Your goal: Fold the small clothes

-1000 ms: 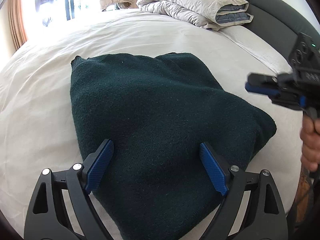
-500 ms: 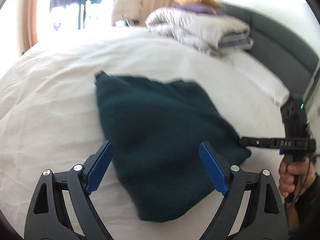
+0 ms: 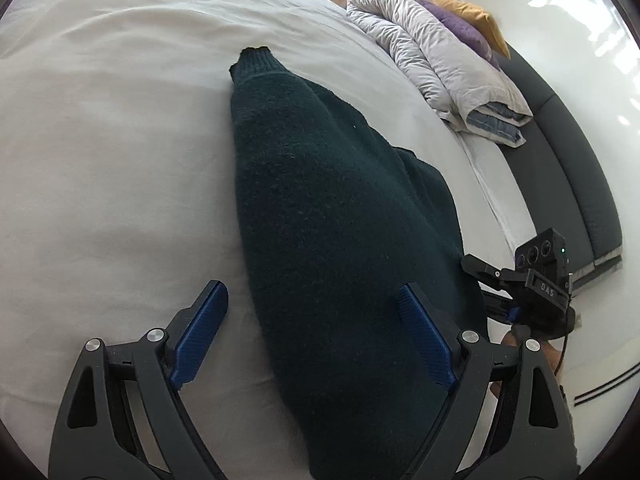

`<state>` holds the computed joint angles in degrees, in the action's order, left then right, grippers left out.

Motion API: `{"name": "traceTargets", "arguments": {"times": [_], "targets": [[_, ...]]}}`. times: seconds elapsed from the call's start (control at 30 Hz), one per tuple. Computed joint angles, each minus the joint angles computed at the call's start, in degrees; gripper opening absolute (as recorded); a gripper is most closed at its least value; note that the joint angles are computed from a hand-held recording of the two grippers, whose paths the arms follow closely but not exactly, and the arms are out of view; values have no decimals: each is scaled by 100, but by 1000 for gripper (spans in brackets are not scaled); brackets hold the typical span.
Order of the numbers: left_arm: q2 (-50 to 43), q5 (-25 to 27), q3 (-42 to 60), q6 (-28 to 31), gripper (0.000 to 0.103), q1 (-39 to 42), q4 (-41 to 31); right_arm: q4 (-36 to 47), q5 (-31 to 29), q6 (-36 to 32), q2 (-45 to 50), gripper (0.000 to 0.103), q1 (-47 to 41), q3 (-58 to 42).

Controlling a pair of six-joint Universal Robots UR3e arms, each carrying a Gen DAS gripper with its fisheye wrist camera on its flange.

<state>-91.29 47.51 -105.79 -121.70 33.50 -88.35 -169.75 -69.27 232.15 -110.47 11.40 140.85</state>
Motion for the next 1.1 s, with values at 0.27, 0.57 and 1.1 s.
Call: {"name": "traceTargets", "arguments": {"times": [0.27, 0.57, 1.1], "targets": [[-835, 27, 753, -716, 56, -655, 38, 135, -161, -221, 596, 31, 104, -456], [-683, -268, 1346, -375, 36, -453, -836, 717, -999, -218, 878, 26, 785, -1635], [-1003, -62, 3458, 1301, 36, 1119, -3463, 12, -848, 285, 2436, 26, 1721, -3300]]}}
